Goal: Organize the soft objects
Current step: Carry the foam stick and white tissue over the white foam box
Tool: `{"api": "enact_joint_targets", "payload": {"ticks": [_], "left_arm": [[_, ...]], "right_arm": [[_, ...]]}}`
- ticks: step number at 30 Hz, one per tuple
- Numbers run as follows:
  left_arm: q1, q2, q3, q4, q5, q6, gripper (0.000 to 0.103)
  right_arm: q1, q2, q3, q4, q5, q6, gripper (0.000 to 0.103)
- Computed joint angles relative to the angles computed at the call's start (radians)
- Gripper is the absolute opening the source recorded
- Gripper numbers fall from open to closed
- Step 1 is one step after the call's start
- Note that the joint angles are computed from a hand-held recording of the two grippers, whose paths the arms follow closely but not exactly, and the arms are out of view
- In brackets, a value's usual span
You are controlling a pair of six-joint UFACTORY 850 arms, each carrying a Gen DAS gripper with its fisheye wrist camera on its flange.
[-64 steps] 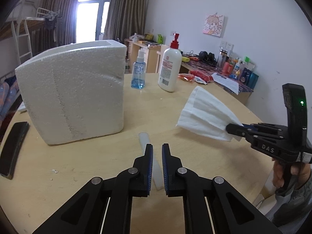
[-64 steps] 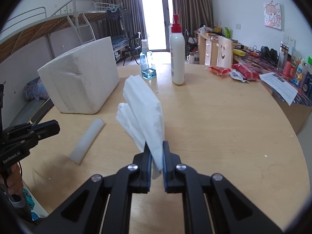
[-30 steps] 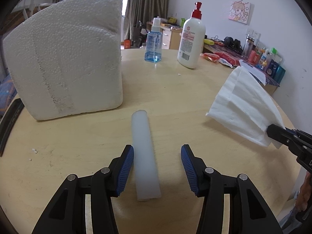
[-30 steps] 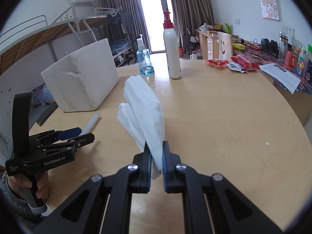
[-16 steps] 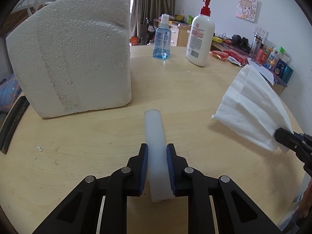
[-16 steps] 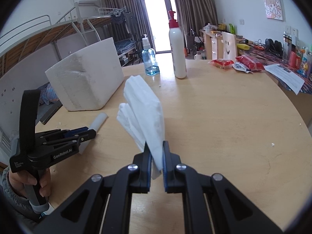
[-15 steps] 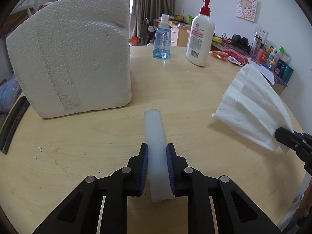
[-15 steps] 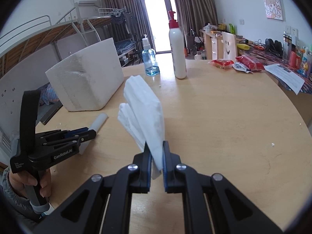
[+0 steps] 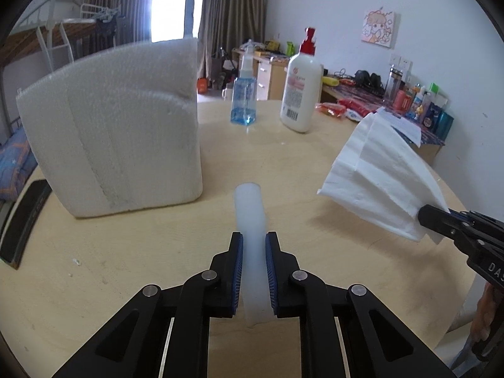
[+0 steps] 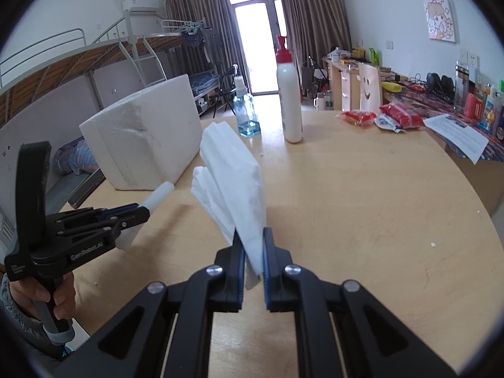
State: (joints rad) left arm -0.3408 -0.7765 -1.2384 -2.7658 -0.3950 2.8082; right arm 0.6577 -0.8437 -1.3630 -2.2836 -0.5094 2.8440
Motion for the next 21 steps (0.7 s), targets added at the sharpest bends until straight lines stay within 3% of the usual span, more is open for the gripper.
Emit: {"api": "enact_joint_targets", "payload": {"ticks": [21], "left_arm": [[0.016, 0.220, 0.253, -0.077, -0.315, 0.182, 0.015]], "right_arm": [[0.072, 0.089, 0.073, 0.037, -0.185, -0.058, 0.012]]}}
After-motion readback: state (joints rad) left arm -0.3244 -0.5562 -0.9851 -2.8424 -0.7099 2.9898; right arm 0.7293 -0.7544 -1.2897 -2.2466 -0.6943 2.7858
